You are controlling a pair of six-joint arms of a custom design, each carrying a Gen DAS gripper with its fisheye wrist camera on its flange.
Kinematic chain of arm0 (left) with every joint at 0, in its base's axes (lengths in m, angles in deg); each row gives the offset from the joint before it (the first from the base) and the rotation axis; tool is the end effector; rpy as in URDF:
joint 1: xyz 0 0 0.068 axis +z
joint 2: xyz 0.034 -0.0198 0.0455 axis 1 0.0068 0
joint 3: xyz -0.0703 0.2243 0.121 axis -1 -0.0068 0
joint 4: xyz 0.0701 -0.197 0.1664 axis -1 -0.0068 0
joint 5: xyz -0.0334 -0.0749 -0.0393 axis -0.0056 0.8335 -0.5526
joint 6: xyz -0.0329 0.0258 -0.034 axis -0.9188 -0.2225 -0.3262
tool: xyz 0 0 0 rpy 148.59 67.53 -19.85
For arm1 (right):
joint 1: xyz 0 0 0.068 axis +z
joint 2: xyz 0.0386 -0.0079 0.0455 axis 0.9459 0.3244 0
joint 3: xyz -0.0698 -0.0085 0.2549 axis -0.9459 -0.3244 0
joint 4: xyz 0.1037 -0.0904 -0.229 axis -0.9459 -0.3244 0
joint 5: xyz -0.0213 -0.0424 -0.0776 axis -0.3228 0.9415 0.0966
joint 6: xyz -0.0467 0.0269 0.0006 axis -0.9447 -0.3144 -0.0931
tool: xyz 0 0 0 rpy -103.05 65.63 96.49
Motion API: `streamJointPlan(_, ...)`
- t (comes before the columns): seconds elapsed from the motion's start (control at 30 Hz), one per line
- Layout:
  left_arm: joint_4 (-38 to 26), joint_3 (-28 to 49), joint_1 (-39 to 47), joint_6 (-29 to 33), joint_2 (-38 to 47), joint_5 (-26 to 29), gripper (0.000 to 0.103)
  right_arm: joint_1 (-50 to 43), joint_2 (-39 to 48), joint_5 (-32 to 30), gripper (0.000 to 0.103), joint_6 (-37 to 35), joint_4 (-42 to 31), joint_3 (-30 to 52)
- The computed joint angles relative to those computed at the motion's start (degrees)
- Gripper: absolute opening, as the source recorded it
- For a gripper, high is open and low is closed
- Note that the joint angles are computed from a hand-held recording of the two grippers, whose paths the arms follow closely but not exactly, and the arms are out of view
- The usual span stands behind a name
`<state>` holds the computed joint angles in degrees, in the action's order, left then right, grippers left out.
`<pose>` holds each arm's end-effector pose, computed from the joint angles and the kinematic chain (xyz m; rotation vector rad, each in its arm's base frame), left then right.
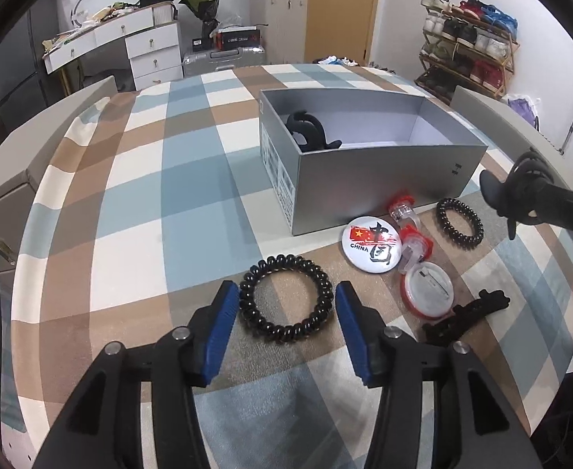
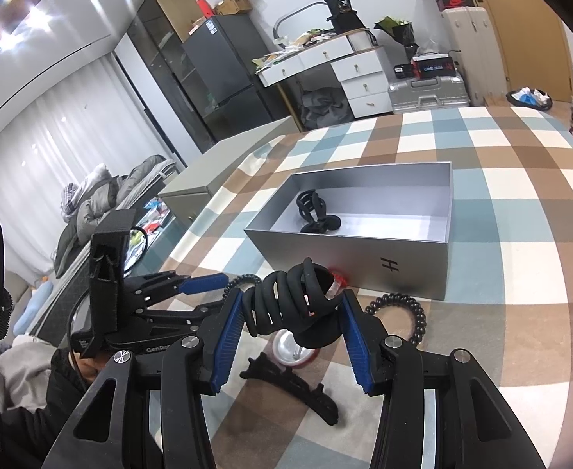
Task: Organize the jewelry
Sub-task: 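Grasp the black coiled hair tie with the left gripper while the right holds the clip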
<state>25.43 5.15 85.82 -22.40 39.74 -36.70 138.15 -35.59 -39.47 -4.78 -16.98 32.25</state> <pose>0.2232 -0.0328 0.2797 1.1604 2.2542 -0.4548 0.0962 0.1627 0.2666 0.3614 2.0929 0.4648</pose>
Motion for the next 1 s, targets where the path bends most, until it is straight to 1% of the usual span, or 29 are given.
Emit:
streamJointPlan(0.13,2.3,-1.48,-1.91,-2.09,-0.95,-2.9,0.047,0.34,-0.2,0.36,0.048,0.03,-0.15,0.07)
streamJointPlan(0.23,3.51,-2.64,-2.38,-2.31,-2.41,-3.57,0.047,0.45,-0.43,0.49,0.048,0.27,-0.37,0.05)
streamJointPlan(0.27,3.43,-2.72,-2.34,-2.12,-2.52,-3.56,0.044,0.45,-0.43,0.49,0.048,0.27,-0.37,0.05)
streamJointPlan(0.3,2.48,-2.38,-1.94,-1.09,-2.21,-2.57,0.036,0.44,-0.54,0.54,0.048,0.25,-0.37,0.0)
streamJointPlan(0.37,1.15,-2.02,-1.76,0.1,-2.22,-1.73,0.028,0.45,-0.38,0.58,0.048,0.21,-0.48,0.15)
streamJointPlan(0.4,1.13,-2.16,-1.84,0.31,-2.61,-1.66,0.026,0.52,-0.39,0.68,0.048,0.27,-0.58,0.18)
streamJointPlan(0.57,-3.24,-0.14,0.3,3.61,-2.66,2.33,0.024,0.59,-0.28,0.99,0.048,0.44,-0.81,0.38)
streamJointPlan(0.63,-4.64,0.85,0.95,4.29,-2.75,3.82,0.02,0.69,-0.58,1.23,0.048,0.73,-1.14,0.37)
streamJointPlan(0.67,-4.82,1.2,1.13,4.31,-2.81,4.21,0.003,0.74,-0.75,1.4,0.048,0.86,-1.21,0.34)
streamJointPlan(0.7,-5.78,1.84,1.15,4.59,-2.36,4.56,0.001,0.78,-1.01,1.48,0.048,0.93,-1.31,0.28)
streamJointPlan(0.77,-6.48,2.2,1.4,5.52,-2.05,5.42,0.001,0.86,-1.12,1.61,0.048,0.9,-1.46,0.36)
streamJointPlan(0.83,-5.63,1.66,0.99,5.38,-2.25,4.52,0.001,0.91,-1.22,1.71,0.048,0.93,-1.75,0.41)
streamJointPlan(0.93,-3.49,1.25,0.61,2.75,-1.67,3.55,0.001,0.88,-1.13,1.67,0.048,0.76,-1.63,0.51)
streamJointPlan(1.0,-3.66,1.43,0.25,2.21,-0.37,3.11,0.001,0.94,-1.12,1.71,0.048,0.68,-1.65,0.57)
